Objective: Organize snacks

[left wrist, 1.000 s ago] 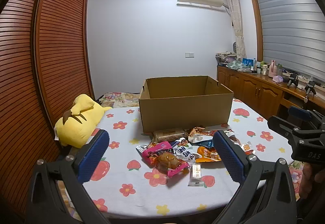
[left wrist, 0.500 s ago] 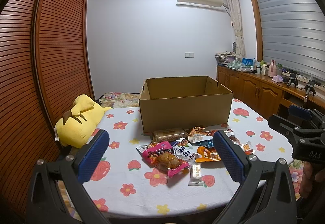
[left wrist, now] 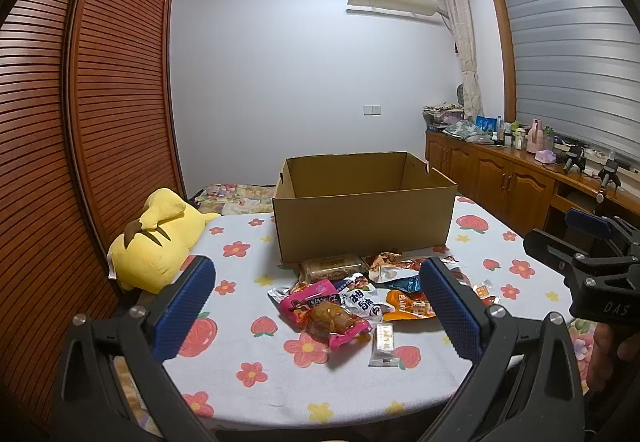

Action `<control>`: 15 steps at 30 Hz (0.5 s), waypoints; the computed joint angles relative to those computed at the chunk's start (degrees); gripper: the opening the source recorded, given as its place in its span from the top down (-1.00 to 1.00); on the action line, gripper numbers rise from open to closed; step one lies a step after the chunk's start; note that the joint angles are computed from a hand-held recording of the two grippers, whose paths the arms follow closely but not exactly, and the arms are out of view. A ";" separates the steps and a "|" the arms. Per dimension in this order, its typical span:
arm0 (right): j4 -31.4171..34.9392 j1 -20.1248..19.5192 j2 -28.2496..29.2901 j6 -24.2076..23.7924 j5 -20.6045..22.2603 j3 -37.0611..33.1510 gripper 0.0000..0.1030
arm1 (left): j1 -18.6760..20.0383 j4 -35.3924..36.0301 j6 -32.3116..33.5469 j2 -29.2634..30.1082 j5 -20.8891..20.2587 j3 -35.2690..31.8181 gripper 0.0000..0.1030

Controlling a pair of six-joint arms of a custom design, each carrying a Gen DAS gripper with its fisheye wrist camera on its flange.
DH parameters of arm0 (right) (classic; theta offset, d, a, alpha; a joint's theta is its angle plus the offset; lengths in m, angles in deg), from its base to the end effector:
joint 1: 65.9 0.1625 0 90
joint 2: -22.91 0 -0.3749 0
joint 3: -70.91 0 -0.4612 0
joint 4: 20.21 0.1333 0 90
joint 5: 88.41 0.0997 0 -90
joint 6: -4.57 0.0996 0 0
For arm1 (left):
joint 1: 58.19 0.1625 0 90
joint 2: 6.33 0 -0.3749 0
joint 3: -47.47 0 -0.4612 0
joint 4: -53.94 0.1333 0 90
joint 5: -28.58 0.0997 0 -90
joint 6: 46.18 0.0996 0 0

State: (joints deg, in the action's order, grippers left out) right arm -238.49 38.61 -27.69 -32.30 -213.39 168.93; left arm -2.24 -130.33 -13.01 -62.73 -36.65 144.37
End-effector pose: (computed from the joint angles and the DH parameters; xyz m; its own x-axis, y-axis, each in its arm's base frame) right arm 0.2357 -0.6067 0.1981 -0.7241 0.1819 0.6652 -0.5929 0.3286 -0.7352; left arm -0.2413 -0.6697 0.2022 -0.6071 0.4591 -0.6486 0.7921 0.2849 -0.5397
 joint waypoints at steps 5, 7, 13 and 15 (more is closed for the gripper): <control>-0.11 0.03 -0.04 -0.06 0.02 0.07 -1.00 | -0.11 -0.04 0.00 -0.23 -0.04 0.27 -1.00; -0.18 0.02 0.10 -0.06 0.01 -0.02 -1.00 | -0.11 -0.05 0.00 -0.24 -0.07 0.29 -1.00; -0.20 0.07 -0.19 -0.12 0.06 0.19 -1.00 | -0.13 -0.16 0.04 -0.20 -0.02 0.29 -1.00; -0.32 0.03 -0.15 -0.18 0.12 0.21 -1.00 | -0.12 -0.09 0.04 -0.23 -0.06 0.29 -1.00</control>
